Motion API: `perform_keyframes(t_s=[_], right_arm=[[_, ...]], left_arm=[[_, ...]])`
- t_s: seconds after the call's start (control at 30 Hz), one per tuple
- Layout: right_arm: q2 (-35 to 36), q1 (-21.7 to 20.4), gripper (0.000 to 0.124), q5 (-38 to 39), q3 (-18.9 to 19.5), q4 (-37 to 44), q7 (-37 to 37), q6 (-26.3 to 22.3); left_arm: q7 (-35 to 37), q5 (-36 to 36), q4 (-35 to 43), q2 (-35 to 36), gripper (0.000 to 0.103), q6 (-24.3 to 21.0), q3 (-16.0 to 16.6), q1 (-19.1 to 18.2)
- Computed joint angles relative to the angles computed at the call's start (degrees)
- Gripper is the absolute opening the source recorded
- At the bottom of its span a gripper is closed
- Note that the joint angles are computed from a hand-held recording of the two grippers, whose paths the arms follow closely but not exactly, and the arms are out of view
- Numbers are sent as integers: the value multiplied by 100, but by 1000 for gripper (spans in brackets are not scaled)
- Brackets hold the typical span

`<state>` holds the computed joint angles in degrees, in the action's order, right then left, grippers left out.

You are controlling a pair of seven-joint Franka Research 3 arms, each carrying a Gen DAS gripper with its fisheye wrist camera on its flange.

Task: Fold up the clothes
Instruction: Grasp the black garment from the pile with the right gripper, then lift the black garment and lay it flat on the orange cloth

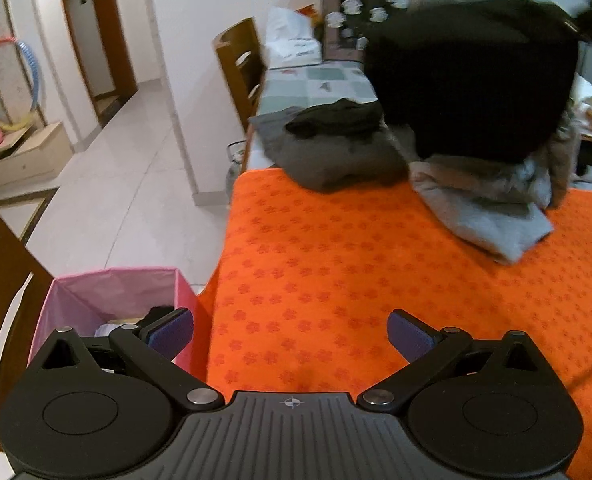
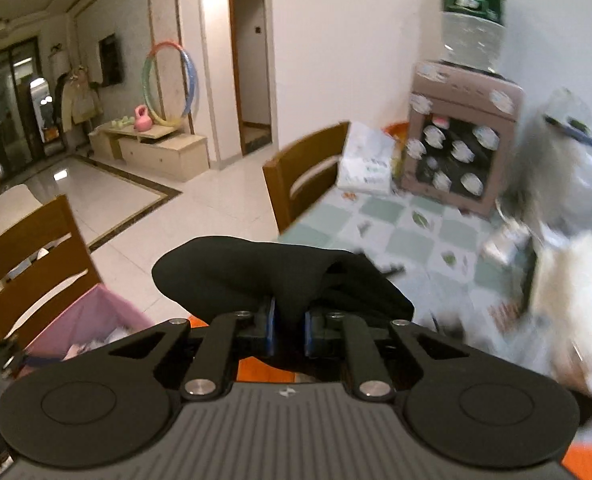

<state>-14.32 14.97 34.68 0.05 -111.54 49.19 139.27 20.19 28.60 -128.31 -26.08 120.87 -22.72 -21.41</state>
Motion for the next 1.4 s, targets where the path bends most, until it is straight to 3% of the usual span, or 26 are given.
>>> perform_keyframes(t_s=[0.3,0.53,0.67,0.93,1.03,1.2,1.33,1.4], right_arm=[[-2460,-831,15,-1266,-49,-2062,1110,-683],[-3171,-1580,13,-1867,-180,-2562,1807,-313],[-2809,-1895,12,-2298,-116,-2373,1917,374],[-1037,-2298,11,-3049,110,-1198,2443,1772],[-234,-2245,13,-3267,104,-419,2681,1736],[668,-1865,21,-3460,-48,635,2764,691],[787,-1542,64,-3477,-92,642,2722,686],[793,-1372,66,-3194,-108,643,2526,710]], left_arm=[[156,-23,103,-65,103,-19,-234,-311],[171,25,129,-97,103,-96,-304,-394],[245,-9,158,-66,102,54,-272,-447],[249,125,288,10,103,51,-262,-335],[218,121,303,26,103,93,-206,-279],[221,158,353,110,103,150,-176,-202],[252,182,395,197,103,48,-167,-168],[275,140,374,226,103,61,-116,-163]])
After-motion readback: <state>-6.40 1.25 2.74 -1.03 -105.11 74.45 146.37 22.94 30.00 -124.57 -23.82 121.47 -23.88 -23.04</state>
